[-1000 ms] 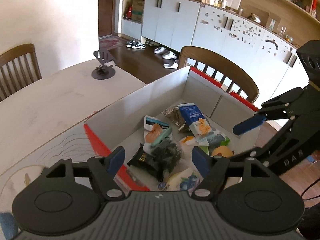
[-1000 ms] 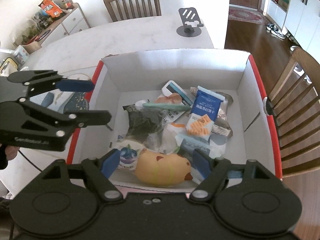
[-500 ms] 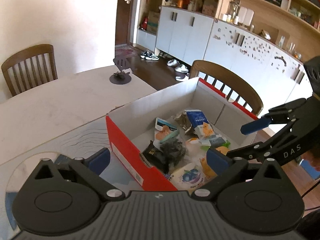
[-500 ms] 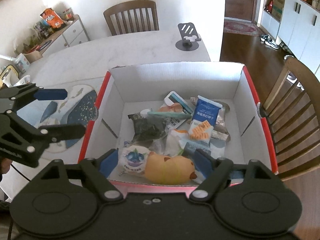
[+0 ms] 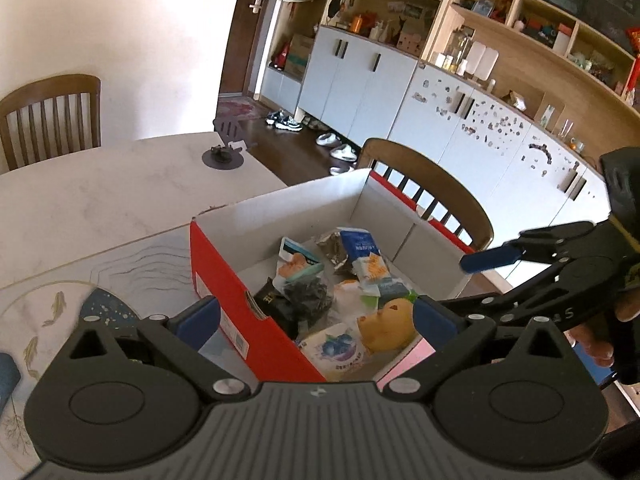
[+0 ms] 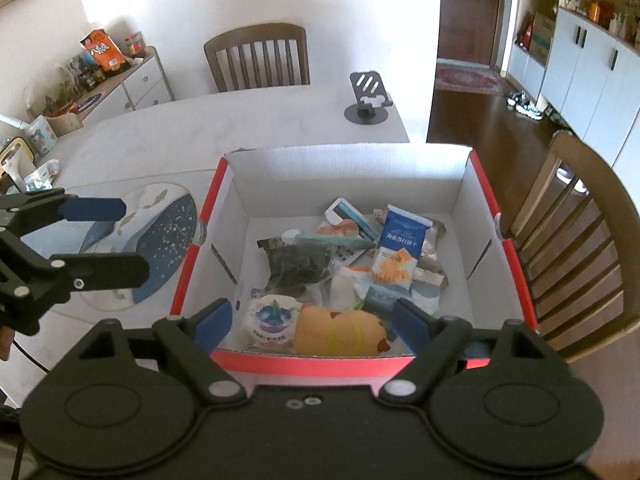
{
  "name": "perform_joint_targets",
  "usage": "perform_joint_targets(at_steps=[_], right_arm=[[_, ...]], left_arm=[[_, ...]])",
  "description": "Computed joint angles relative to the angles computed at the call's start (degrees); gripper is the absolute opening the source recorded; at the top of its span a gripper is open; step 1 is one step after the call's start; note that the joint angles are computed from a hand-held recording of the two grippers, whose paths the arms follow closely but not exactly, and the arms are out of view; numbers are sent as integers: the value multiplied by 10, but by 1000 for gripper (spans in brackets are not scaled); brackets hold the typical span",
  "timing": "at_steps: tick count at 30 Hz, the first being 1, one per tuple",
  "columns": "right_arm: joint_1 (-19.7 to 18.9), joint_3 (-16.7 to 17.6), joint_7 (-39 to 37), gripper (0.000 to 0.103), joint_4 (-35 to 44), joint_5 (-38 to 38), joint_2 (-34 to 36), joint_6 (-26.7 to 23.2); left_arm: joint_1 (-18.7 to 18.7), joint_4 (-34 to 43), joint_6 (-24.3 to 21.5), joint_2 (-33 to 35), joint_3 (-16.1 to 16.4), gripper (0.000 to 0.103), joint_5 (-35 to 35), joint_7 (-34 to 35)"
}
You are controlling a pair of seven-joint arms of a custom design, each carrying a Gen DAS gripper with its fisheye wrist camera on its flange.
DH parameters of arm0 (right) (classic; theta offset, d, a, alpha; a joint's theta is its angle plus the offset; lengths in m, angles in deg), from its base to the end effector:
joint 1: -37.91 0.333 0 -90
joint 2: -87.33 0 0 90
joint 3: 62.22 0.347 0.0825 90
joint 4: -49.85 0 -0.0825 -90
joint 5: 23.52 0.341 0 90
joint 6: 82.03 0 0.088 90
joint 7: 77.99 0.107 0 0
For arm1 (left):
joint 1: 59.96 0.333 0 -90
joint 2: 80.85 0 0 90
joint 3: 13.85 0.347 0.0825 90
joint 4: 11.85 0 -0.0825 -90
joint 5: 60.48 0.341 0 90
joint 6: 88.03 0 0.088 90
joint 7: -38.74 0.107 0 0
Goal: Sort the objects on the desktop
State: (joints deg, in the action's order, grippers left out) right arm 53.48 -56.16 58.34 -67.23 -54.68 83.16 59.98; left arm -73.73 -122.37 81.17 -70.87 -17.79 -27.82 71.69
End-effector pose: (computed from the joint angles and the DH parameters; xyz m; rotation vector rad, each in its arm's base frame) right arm 0.4933 0.1994 0.5769 -1.7960 1.9500 -0.7255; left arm 0.5713 -0.2167 0.5456 -1.9315 1.6134 -1.0376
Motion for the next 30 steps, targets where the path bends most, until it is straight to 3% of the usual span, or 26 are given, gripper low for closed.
perform_joint_targets(at_steps=[5,20,30], right_arm=[[2,5,12,90,-4,-24,-7,-3],[3,7,17,91,-7,-29,-10,-7],[2,9,16,91,-9,-31,-13,-8]], left_arm=[[-17,27,-76,5,1,103,32,-17],[-8,39,-98,12,-18,103,38,6],[-8,21,-90,0,-14,103,56,-22]])
